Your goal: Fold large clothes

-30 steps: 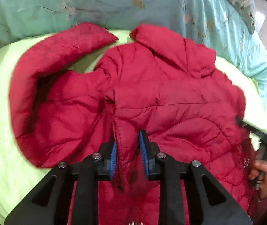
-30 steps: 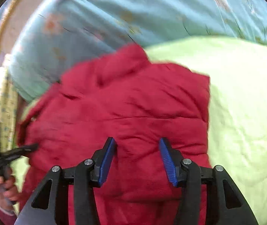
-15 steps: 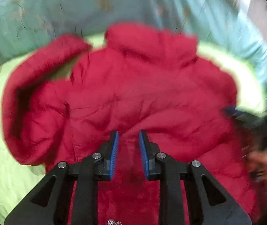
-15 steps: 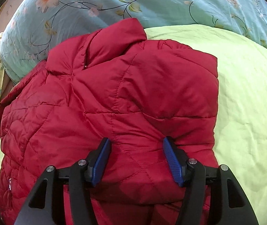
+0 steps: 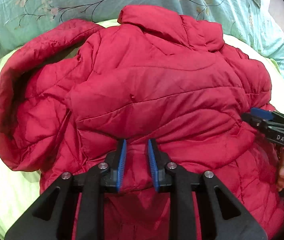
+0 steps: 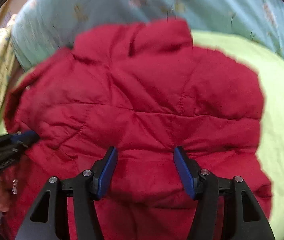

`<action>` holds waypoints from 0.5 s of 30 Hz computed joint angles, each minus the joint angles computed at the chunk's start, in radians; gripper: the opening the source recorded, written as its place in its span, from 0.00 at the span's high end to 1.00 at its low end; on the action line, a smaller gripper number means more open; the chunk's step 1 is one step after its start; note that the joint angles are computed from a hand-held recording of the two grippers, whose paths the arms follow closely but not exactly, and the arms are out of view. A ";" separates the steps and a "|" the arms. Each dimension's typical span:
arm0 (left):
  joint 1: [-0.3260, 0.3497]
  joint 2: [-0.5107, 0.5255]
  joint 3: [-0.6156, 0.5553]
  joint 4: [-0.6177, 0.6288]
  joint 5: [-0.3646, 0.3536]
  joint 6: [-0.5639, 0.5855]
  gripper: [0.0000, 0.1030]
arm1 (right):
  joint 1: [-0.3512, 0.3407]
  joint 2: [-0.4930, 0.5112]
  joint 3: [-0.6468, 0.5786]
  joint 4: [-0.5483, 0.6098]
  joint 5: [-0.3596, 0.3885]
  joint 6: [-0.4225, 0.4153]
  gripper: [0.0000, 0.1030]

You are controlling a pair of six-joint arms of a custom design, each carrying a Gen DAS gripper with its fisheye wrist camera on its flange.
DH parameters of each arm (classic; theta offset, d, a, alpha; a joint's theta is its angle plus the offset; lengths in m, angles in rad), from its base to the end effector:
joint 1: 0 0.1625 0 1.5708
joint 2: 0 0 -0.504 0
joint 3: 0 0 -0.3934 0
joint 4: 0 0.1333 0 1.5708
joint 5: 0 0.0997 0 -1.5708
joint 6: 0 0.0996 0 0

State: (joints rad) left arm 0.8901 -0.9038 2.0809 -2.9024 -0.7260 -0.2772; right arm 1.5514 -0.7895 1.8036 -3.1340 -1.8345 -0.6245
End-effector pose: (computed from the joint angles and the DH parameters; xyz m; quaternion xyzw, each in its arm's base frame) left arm -0.1981 -0.5748 0.1452 0.1512 0.8973 -0.2508 0.3303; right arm 0.0938 -0.7000 0.1564 0.2503 -0.9215 0.2149 0.2051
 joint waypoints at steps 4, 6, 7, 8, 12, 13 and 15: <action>-0.005 0.017 0.008 -0.040 0.024 0.004 0.79 | -0.008 0.001 0.006 -0.012 0.010 -0.008 0.41; -0.008 0.021 0.013 -0.052 0.032 0.009 0.79 | -0.012 0.002 0.011 -0.022 0.018 -0.015 0.41; -0.008 0.021 0.014 -0.056 0.030 0.011 0.79 | -0.013 0.005 0.005 -0.020 0.020 -0.014 0.41; -0.008 0.019 0.015 -0.057 0.029 0.012 0.79 | -0.014 0.005 0.006 -0.022 0.022 -0.015 0.41; -0.028 0.010 0.025 -0.044 0.050 -0.001 0.79 | -0.018 -0.005 0.011 -0.010 0.034 -0.004 0.41; -0.038 0.000 0.025 -0.013 0.057 -0.017 0.79 | -0.020 -0.009 0.012 -0.004 0.043 0.001 0.41; -0.053 -0.020 0.029 0.017 0.064 -0.027 0.78 | -0.027 -0.022 0.015 0.014 0.067 0.011 0.41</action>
State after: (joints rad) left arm 0.8374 -0.9240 2.1096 -2.8851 -0.6623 -0.3041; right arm 1.5243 -0.8113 1.8187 -3.1202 -1.7672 -0.6137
